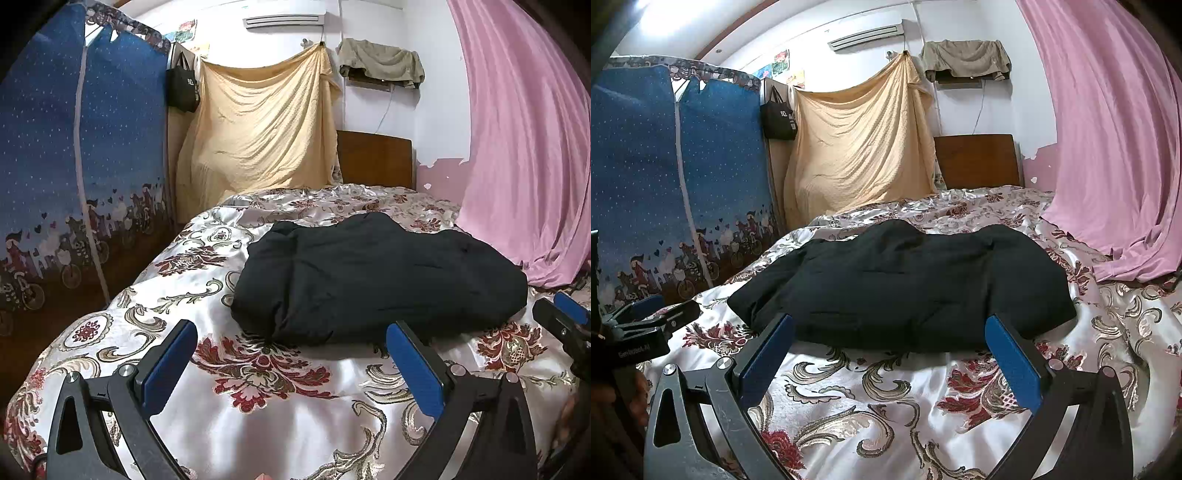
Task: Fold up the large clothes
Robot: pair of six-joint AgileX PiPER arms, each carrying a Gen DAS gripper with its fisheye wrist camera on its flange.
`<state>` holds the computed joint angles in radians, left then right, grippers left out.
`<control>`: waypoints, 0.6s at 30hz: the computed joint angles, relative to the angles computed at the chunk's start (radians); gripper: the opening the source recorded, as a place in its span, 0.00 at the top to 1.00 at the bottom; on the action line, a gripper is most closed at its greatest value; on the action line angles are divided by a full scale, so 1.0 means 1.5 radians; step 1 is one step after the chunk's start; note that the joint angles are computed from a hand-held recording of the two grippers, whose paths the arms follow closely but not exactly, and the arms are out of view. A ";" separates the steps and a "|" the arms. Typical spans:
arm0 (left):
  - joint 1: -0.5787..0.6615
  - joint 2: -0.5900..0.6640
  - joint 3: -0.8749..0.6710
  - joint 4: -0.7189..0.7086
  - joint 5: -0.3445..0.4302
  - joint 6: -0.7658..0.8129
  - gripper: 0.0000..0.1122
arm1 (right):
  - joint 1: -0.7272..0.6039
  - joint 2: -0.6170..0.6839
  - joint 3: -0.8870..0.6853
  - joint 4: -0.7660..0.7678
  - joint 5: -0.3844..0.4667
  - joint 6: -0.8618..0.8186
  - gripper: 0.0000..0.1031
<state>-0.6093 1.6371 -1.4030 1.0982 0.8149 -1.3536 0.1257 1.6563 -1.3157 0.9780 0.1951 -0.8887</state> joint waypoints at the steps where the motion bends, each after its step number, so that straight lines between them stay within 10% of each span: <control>1: -0.001 0.000 0.000 0.001 0.001 -0.002 0.08 | -0.001 0.000 -0.001 -0.004 0.002 0.005 0.01; 18: -0.004 -0.001 -0.001 0.006 0.005 -0.003 0.08 | -0.001 0.000 0.001 -0.003 0.003 0.004 0.01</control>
<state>-0.6153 1.6359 -1.4044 1.1064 0.8223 -1.3579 0.1242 1.6556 -1.3140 0.9736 0.1990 -0.8825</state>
